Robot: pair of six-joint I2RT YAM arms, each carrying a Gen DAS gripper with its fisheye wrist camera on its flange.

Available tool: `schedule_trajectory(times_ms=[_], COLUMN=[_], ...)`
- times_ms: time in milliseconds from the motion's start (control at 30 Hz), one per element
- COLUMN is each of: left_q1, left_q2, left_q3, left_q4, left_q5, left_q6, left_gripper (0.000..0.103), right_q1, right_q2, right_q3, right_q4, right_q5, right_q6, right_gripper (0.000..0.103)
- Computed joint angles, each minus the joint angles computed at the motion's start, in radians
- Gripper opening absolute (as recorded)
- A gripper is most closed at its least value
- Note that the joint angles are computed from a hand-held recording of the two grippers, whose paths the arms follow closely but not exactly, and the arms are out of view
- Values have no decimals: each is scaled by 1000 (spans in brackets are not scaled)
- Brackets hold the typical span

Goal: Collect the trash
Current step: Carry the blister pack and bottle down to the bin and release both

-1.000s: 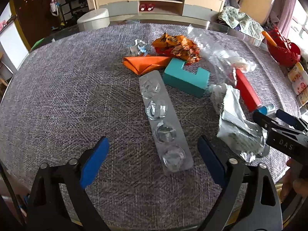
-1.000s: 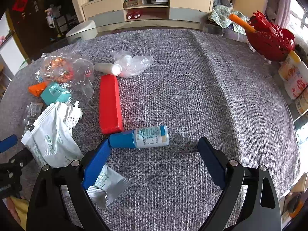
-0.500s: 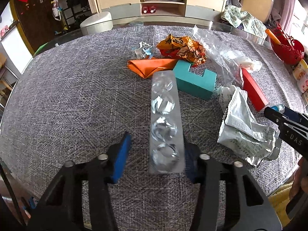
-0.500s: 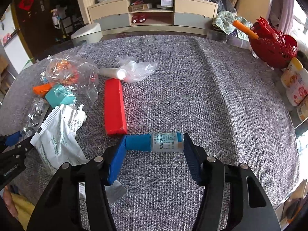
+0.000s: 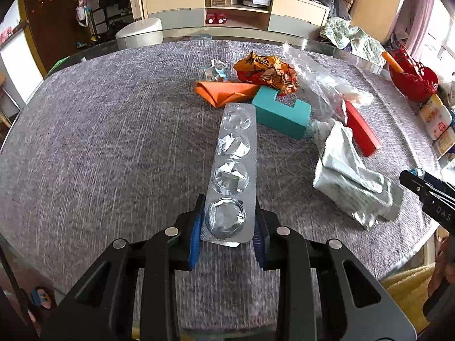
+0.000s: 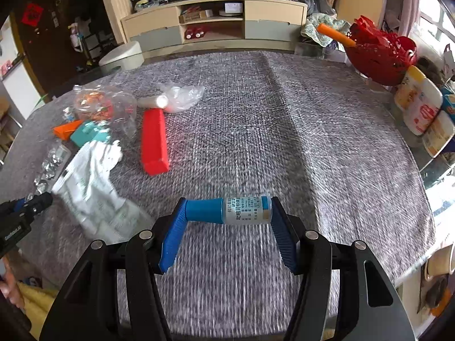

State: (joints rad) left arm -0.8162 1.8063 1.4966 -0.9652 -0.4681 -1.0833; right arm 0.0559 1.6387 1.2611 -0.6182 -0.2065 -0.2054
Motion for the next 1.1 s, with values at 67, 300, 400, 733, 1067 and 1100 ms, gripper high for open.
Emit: schedule_trajectory(times_ms=[67, 300, 400, 733, 1067, 1100], left_q1=[-32, -195, -278, -515, -617, -616], left_q2=[-18, -70, -70, -2, 51, 53], left_q3=[-5, 41, 90, 161, 16, -8], left_q4=[-21, -149, -234, -369, -150, -114], left_q5=[-13, -78, -116, -142, -47, -35], left_q6=[-31, -160, -239, -478, -549, -546], left_gripper=[28, 28, 28, 28, 28, 28], right_q1=[-8, -41, -56, -113, -101, -101], right_q2=[-39, -226, -313, -558, -669, -663], right_q3=[-22, -101, -155, -339, -561, -578], right_q4=[-9, -116, -150, -257, -257, -245], right_q5=[-15, -106, -117, -149, -145, -147], right_q6=[-12, -57, -75, -143, -184, -180], right_gripper=[59, 59, 59, 59, 59, 59])
